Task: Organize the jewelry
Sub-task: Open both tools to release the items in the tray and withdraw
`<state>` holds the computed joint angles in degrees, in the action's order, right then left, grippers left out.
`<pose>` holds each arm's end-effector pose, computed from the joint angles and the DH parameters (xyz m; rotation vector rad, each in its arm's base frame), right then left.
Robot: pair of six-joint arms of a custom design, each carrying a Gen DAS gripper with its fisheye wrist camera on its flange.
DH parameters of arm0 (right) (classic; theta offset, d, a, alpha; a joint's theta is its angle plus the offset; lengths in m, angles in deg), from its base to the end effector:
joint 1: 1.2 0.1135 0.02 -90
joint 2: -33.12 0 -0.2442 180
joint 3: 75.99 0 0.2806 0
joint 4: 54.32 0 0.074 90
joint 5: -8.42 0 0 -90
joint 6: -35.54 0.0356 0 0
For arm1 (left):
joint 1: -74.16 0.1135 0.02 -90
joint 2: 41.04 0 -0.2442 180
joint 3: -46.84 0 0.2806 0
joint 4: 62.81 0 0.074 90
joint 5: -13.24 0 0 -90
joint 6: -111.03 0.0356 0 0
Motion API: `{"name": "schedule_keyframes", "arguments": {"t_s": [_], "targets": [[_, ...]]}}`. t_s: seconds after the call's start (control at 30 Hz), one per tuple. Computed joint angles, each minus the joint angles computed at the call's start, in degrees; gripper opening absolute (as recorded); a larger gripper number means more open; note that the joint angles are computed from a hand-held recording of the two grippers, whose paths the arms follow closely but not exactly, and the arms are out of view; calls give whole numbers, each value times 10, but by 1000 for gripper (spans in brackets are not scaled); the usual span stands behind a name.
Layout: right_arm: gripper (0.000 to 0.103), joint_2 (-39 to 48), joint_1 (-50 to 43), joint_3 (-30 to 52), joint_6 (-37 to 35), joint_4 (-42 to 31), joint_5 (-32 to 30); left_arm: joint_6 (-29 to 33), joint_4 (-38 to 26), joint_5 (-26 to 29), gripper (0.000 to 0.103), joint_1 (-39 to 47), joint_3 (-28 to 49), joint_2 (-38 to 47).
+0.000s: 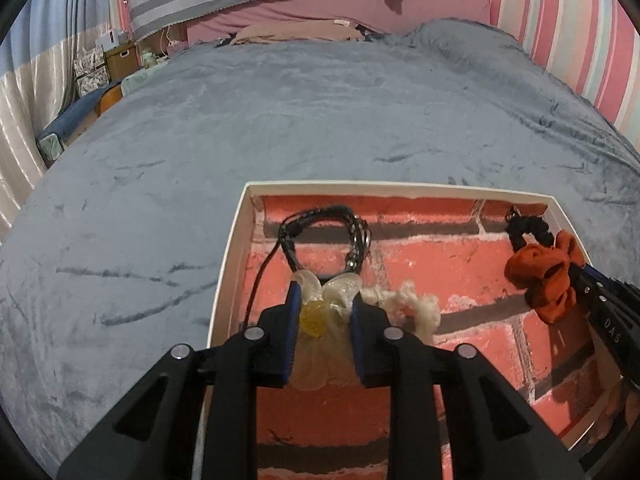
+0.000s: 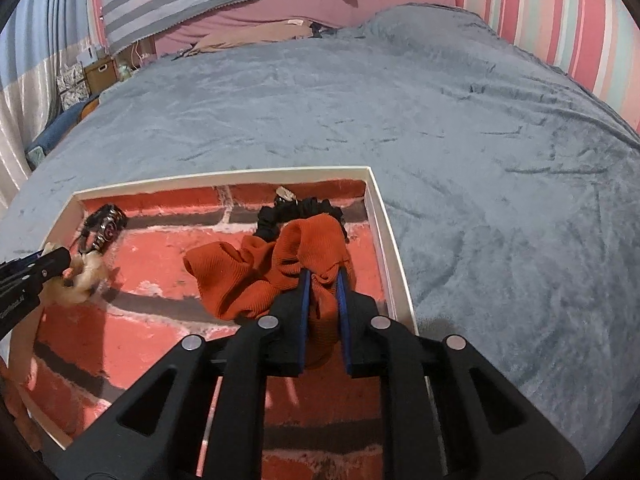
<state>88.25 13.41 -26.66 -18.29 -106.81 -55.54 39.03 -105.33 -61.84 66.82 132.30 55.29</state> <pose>0.2122 0.0392 0.1953 0.6156 2.3740 -0.2132 0.3828 -0.0586 0.2163 0.6468 2.3887 -0.2464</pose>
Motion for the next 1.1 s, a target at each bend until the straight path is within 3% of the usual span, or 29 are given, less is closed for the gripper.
{"name": "schedule_keyframes", "arguments": {"t_s": [0.03, 0.07, 0.13, 0.3, 0.37, 0.63, 0.67, 0.73, 0.9, 1.1], "targets": [[18, 3, -1, 1, 1, -3, -1, 0, 0, -2, 28, 0, -1, 1], [19, 6, -3, 3, 1, -5, -5, -1, 2, -7, 41, 0, -3, 0], [21, 21, -11, 11, -1, -12, -20, -3, 11, -22, 55, -3, -9, -1], [30, 31, -10, 20, -3, -22, -17, 9, -3, -29, 59, -10, -5, 0], [46, 29, -8, 23, -2, -28, -16, 10, 1, -35, 66, -12, -11, -8], [87, -45, 33, 53, 1, -102, 35, 14, -51, 3, 69, 12, 11, -59], [93, -58, 43, 60, 7, -119, 43, 15, -65, 17, 77, 21, 14, -70], [99, -83, 70, 76, 32, -160, 70, 14, -73, 33, 89, 35, 5, -101], [99, -112, 153, 110, 110, -261, 112, 43, -119, 72, 91, 77, -19, -184], [99, -112, 370, 155, 361, -471, 206, 104, -184, 130, 95, 159, -64, -288]]}}
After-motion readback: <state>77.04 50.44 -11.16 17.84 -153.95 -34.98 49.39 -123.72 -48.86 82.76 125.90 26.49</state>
